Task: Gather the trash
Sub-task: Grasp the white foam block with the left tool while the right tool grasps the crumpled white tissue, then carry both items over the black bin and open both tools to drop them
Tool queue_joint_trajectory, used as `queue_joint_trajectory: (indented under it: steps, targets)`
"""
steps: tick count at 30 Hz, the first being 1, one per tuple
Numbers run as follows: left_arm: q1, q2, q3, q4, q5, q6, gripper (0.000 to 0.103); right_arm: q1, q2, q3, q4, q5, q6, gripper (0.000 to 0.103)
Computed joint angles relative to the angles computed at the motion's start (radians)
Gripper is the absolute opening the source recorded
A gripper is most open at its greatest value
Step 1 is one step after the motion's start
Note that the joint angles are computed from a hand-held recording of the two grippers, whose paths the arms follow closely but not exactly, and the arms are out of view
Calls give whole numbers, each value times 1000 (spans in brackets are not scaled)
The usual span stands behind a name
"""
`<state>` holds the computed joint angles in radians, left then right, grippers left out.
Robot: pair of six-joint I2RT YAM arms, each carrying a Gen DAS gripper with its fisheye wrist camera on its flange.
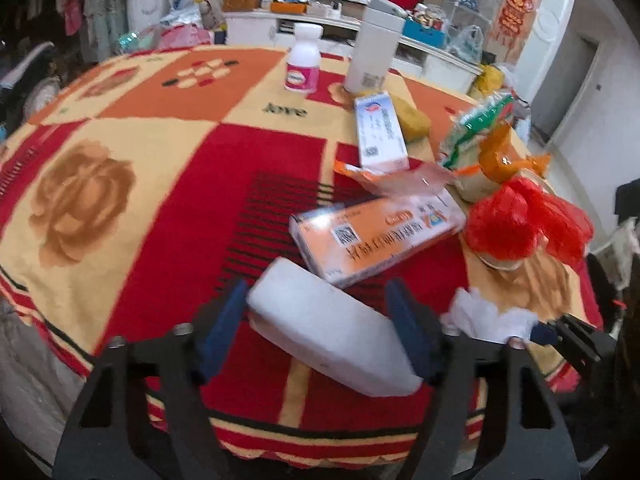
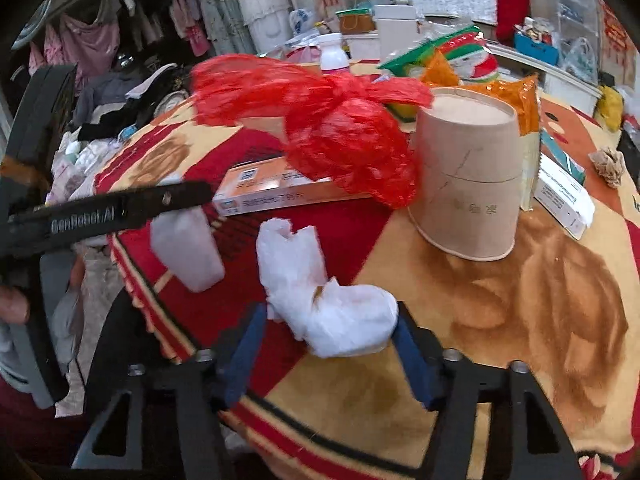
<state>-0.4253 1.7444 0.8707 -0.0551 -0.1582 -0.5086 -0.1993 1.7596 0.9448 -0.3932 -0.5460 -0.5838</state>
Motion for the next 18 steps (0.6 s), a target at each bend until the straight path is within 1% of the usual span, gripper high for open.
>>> queue_joint_trajectory:
  steps: [1, 3, 4, 6, 11, 14, 18]
  targets:
    - [-2, -6, -12, 12, -7, -6, 65, -6, 8, 9, -7, -7, -1, 54]
    - [1, -14, -16, 8, 1, -1, 60, -23, 25, 31, -28, -37, -4, 48]
    - [4, -24, -21, 4, 6, -2, 58, -31, 25, 38, -40, -44, -14, 48]
    - [8, -51, -31, -8, 17, -7, 49, -51, 21, 45, -63, -62, -34, 45]
    - [-7, -133, -38, -56, 63, -3, 47, -104, -4, 60, -112, -104, -60, 45]
    - [-55, -163, -23, -81, 43, 11, 47, -156, -14, 84, -148, -123, -81, 45]
    - [-120, -168, 25, -108, 49, 12, 47, -228, -17, 121, -173, -132, -86, 45]
